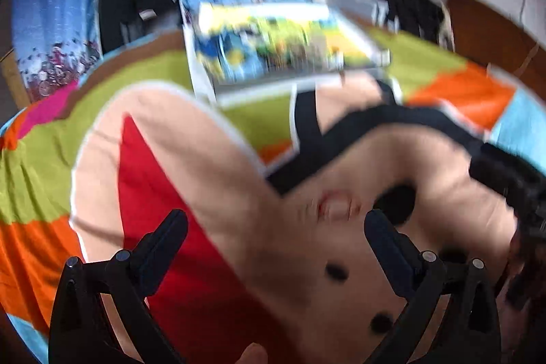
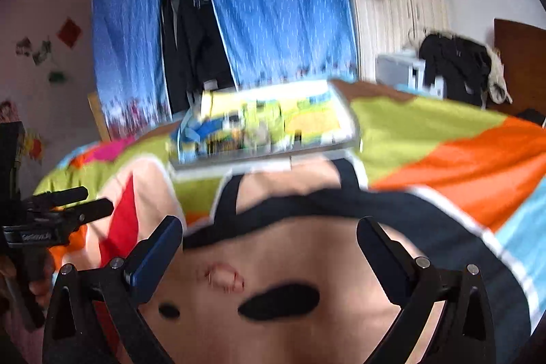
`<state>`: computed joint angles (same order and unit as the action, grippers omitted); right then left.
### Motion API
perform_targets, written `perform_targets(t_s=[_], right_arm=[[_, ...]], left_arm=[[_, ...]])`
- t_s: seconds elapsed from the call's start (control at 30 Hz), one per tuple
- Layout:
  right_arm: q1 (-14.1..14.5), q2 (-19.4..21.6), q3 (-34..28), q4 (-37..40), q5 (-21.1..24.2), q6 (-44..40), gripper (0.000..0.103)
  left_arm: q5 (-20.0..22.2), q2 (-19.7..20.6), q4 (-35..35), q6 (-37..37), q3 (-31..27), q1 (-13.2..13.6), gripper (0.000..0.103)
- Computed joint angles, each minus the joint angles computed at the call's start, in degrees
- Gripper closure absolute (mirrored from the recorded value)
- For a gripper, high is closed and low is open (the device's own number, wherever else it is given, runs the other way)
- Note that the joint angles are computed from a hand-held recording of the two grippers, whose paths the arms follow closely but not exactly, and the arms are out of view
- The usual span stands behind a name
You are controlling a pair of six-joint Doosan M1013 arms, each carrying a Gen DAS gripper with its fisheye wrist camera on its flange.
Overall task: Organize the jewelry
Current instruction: 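Move both tools back down to the last jewelry on the cover, then lower the left tool to the silver hoop rings while the right tool lowers to the red string bracelet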
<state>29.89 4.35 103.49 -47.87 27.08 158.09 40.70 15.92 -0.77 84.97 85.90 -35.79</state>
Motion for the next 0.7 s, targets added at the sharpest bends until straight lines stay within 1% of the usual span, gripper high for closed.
perform_targets(t_s=[0.07, 0.13, 0.17, 0.23, 0.27, 0.37, 0.43, 0.47, 0.5, 0.53, 0.57, 0.7], right_arm=[[-0.51, 0.90, -0.62, 10.54, 0.74, -8.89, 0.000], [-1.31, 2.24, -1.49, 20.48, 1.88, -18.05, 0.000], [-1.58, 2.72, -1.67, 23.07, 2.38, -20.48, 0.000], [-2.60, 3.99, -2.33, 29.82, 3.70, -27.04, 0.001], [-3.06, 4.48, -2.51, 32.61, 4.13, -29.94, 0.004], [-4.20, 6.31, -3.43, 37.50, 6.48, -37.14, 0.014], [-4.79, 7.19, -3.87, 40.51, 7.16, -41.16, 0.021], [-5.17, 7.67, -4.09, 42.72, 7.37, -43.82, 0.027], [-5.49, 8.07, -4.29, 45.01, 7.52, -46.54, 0.032], [-5.75, 8.62, -4.59, 47.34, 7.75, -49.49, 0.034], [-5.85, 9.20, -4.96, 48.71, 8.12, -51.66, 0.039], [-5.78, 11.19, -6.42, 50.84, 9.18, -57.85, 0.052]], left_arm=[[1.11, 0.60, -0.09, 2.36, 0.27, -0.23, 0.002], [1.08, 1.43, -0.63, 4.85, 0.01, -0.30, 0.002], [0.61, 1.81, -0.11, 5.35, -0.08, -0.40, 0.002], [0.28, 2.72, -1.62, 7.52, -0.49, -0.13, 0.003], [0.19, 3.11, -2.68, 8.49, -0.65, 0.13, 0.004], [1.33, 4.64, -6.67, 12.47, -1.58, 0.87, 0.017], [3.00, 5.79, -7.14, 13.99, -2.46, 1.01, 0.035], [3.66, 6.20, -7.29, 14.59, -2.82, 1.08, 0.038], [4.29, 6.63, -7.46, 15.33, -3.09, 1.09, 0.044], [4.73, 7.05, -7.92, 16.12, -3.35, 1.14, 0.048], [4.96, 7.31, -8.63, 16.78, -3.54, 1.22, 0.049], [5.84, 8.68, -12.12, 18.78, -4.52, 1.62, 0.061]])
